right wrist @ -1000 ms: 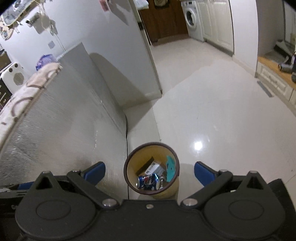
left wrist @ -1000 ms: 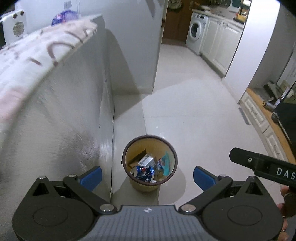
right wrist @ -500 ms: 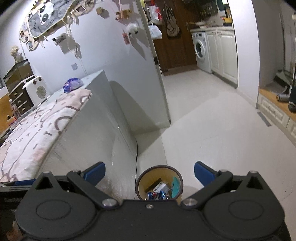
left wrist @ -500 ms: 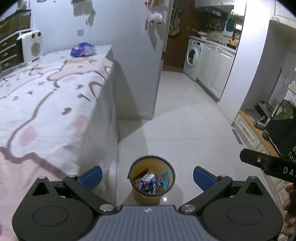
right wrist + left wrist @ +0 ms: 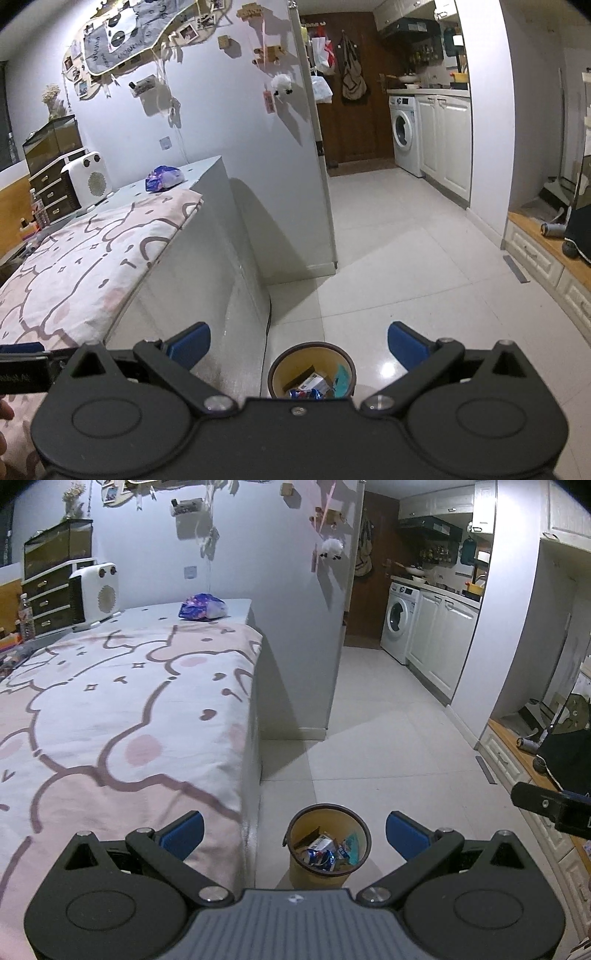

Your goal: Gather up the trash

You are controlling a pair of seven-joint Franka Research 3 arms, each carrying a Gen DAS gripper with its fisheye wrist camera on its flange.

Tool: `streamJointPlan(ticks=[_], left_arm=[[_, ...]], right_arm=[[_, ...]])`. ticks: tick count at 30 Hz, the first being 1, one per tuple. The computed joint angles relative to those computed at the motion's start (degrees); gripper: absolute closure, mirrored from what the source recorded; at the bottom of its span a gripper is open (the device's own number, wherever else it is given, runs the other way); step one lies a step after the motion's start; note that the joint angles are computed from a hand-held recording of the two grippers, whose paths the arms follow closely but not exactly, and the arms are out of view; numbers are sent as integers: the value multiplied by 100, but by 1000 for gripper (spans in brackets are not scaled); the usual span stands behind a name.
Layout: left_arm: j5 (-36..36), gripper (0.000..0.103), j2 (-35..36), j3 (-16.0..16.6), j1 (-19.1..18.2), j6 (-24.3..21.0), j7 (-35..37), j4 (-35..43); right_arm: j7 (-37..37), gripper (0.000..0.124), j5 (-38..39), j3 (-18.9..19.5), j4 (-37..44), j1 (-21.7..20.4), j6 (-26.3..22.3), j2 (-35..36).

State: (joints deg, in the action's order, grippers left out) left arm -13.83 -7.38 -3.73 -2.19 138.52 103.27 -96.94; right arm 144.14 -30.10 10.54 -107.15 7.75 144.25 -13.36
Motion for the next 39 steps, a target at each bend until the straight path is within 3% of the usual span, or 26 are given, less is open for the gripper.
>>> streamJointPlan(ticks=[17,39], left_arm=[[-110,0,-612,267,-42,0,344,-540],[-66,0,-858,358,-132,-62,458,-865]], right_arm=[[147,21,-279,345,-68,105,-529,-365],[97,21,-284,456,-86,258,-1167,-486]])
